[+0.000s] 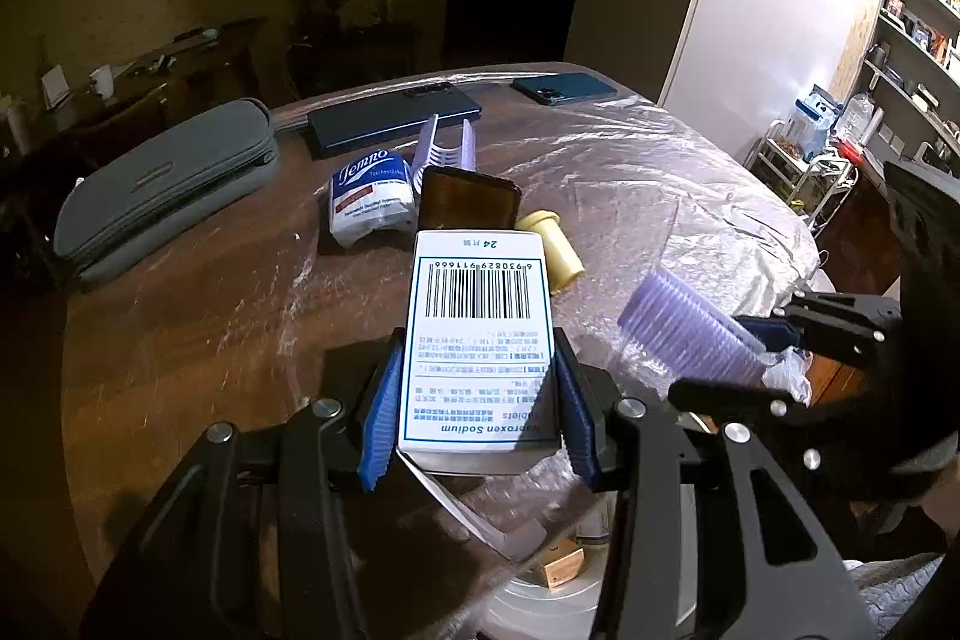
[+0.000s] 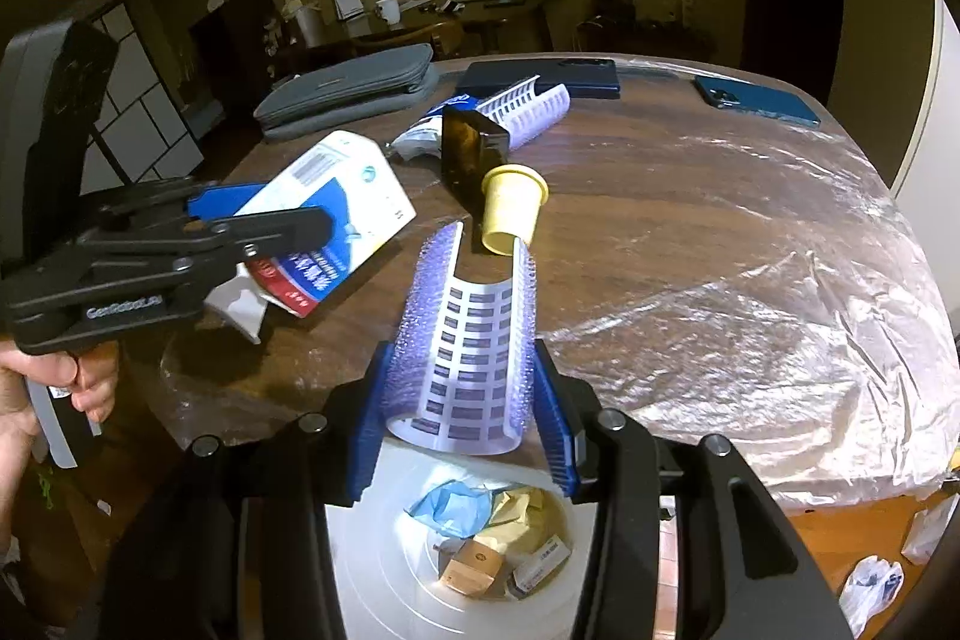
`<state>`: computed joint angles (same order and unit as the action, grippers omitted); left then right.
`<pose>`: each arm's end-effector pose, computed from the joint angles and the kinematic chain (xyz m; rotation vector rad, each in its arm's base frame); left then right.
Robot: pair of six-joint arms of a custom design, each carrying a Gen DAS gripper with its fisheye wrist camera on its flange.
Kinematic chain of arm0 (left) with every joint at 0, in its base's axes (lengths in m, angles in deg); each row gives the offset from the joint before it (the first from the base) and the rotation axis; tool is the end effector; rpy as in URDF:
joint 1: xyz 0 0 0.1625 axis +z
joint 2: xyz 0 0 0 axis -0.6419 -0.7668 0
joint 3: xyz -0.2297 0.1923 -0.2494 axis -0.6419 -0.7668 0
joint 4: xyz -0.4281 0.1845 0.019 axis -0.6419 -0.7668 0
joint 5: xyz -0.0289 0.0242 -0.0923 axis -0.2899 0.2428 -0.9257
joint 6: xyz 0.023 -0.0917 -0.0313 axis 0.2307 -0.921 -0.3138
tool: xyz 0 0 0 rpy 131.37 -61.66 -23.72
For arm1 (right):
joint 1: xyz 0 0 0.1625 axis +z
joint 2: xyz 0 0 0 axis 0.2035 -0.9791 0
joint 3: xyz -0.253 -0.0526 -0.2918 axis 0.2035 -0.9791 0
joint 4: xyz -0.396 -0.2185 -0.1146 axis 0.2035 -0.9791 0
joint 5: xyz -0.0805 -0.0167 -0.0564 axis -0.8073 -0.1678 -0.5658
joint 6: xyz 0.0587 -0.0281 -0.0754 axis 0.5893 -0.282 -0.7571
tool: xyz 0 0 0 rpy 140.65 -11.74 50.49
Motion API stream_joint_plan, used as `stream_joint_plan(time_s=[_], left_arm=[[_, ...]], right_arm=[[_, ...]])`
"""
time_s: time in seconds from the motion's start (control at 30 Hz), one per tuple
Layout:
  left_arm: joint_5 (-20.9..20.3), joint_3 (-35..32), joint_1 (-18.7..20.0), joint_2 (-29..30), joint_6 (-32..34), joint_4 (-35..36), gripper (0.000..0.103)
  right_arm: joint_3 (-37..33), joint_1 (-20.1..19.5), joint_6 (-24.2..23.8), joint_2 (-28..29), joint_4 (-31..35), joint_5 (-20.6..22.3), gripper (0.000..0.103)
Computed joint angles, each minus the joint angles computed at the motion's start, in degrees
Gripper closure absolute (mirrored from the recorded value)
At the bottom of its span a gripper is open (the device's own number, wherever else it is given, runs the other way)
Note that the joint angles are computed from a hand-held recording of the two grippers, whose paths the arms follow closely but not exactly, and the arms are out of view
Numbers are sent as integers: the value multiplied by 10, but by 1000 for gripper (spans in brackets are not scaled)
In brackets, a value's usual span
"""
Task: Collect trash
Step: 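Carry the white box and purple roller over the white bin with both grippers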
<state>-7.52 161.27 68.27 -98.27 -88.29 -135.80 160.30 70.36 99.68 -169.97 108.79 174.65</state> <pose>-0.3827 -0.4081 0.0253 1.2375 2.4819 -0.4692 0.0684 -0.2534 0.3169 0.3526 -2.4286 0.8537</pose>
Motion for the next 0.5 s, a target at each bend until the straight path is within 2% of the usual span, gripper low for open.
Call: stream_joint_plan(time_s=[0.27,0.5], left_arm=[[-3,35,-33,-27,-29,-1,56],[2,62,-64,-45,-56,21,56]], right_arm=[[6,-13,-26,-35,32,-12,59],[18,-49,-56,-79,69,-34,59]])
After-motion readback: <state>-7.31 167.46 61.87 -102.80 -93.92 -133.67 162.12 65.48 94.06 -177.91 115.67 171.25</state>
